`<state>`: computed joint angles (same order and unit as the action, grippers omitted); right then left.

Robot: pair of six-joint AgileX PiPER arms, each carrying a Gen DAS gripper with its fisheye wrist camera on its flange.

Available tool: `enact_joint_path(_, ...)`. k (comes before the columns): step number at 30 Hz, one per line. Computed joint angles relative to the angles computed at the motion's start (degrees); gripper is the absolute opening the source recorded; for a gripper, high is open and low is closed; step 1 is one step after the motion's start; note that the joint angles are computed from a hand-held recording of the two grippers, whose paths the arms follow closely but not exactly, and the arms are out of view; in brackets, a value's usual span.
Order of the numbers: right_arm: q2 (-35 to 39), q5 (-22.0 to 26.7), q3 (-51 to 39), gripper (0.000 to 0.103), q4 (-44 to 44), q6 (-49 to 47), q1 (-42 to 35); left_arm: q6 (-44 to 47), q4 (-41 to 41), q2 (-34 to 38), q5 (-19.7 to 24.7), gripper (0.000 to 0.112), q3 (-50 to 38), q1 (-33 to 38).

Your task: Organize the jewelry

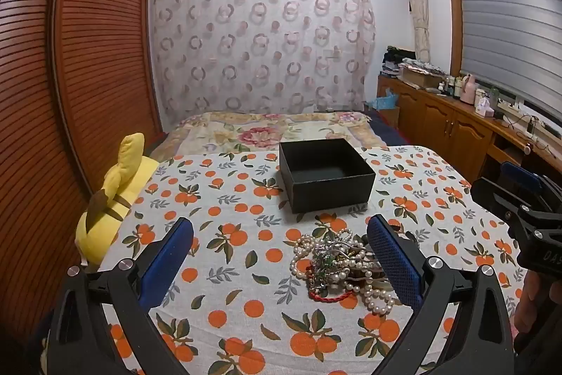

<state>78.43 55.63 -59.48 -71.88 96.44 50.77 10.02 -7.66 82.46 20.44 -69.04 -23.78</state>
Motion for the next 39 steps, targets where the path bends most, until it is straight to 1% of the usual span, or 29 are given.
enact_joint_path(14, -0.09, 0.24, 0.01, 0.101, 0.07, -0.02, 0.11, 0.15, -0.12, 0.04, -0.42, 0.096, 0.09, -0.04)
enact_joint_path(22, -0.21, 0.29, 0.06, 0.101, 0.02, 0.10, 0.21, -1.93, 1.72, -0.13, -0.44, 0.096, -0.36, -0.67)
enact_joint_path(39, -0.13, -0.11, 0.51, 0.101, -0.40, 0.97, 0.10, -0.52, 0.15, -0.73, -0.76, 0.096, 0.12, -0.29)
